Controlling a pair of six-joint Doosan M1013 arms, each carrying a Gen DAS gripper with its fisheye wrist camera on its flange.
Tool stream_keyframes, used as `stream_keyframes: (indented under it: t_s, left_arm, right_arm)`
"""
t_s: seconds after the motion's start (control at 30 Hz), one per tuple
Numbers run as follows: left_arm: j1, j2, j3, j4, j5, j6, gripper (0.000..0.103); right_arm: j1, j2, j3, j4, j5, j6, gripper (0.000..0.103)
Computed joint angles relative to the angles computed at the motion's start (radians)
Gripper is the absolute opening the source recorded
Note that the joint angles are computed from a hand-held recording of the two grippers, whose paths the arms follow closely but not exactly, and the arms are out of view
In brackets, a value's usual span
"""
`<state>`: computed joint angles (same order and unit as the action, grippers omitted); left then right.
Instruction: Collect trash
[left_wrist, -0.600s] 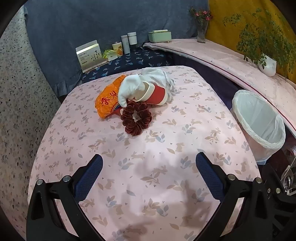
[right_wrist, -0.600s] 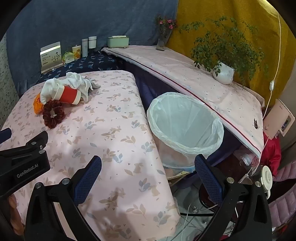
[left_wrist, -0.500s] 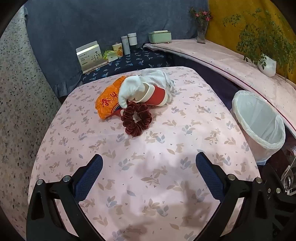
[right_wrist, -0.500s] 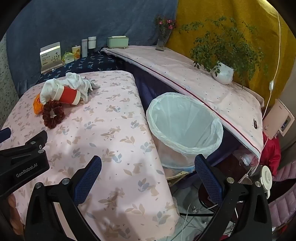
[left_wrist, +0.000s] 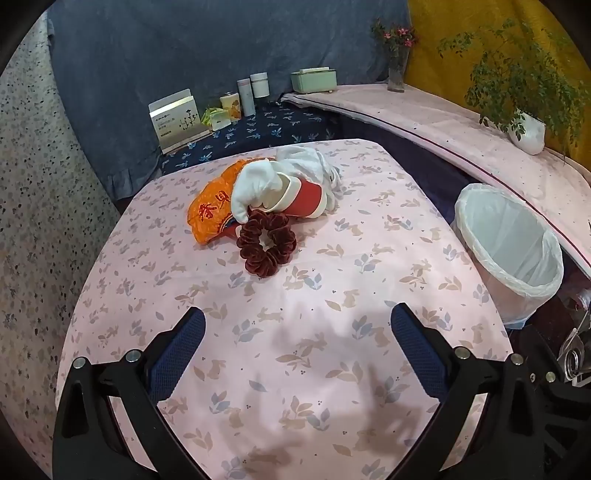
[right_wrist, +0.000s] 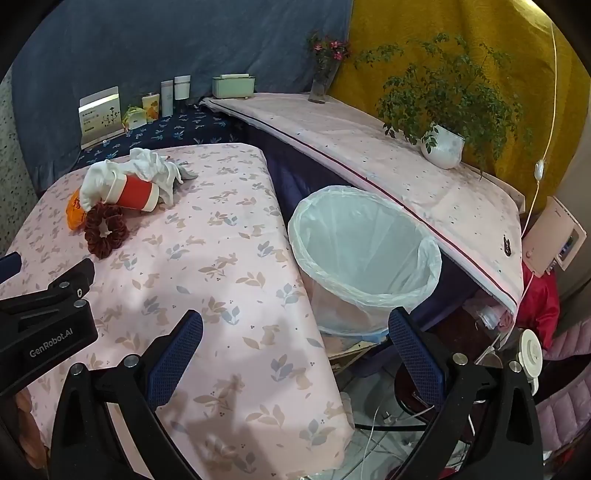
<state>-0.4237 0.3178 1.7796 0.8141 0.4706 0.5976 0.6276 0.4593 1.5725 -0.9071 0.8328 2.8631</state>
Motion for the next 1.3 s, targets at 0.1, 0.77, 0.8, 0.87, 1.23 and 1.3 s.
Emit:
stream_keyframes:
  t_s: [0.1, 0.77, 0.8, 0.87, 1.23, 1.3]
  left_arm:
    - [0.002, -0.001, 0.003, -0.002, -0.010, 0.004, 0.096]
    - [0.005, 0.001, 0.008, -0.009, -0.016, 0.010, 0.096]
    - [0.006, 0.001, 0.009, -0.009, -0.015, 0.010, 0.096]
    - [0.006, 0.002, 0.009, -0.005, -0.015, 0.007, 0.096]
    - [0.011, 0.000, 0.014, -0.009, -0.020, 0.007, 0.096]
    - [0.010, 0.001, 0.012, -0.010, -0.017, 0.008, 0.096]
  right_arm:
    - [0.001, 0.002, 0.001, -0.001, -0.004, 0.005, 0.096]
    - [0.006, 0.004, 0.004, -0.018, -0.013, 0.019, 0.096]
    - [0.005, 0.004, 0.005, -0.017, -0.018, 0.022, 0.096]
    - [0.005, 0.002, 0.007, -0.017, -0.022, 0.024, 0.096]
    - [0.007, 0.004, 0.005, -0.021, -0.019, 0.024, 0.096]
    - [0.007, 0.003, 0.006, -0.024, -0.021, 0.027, 0.096]
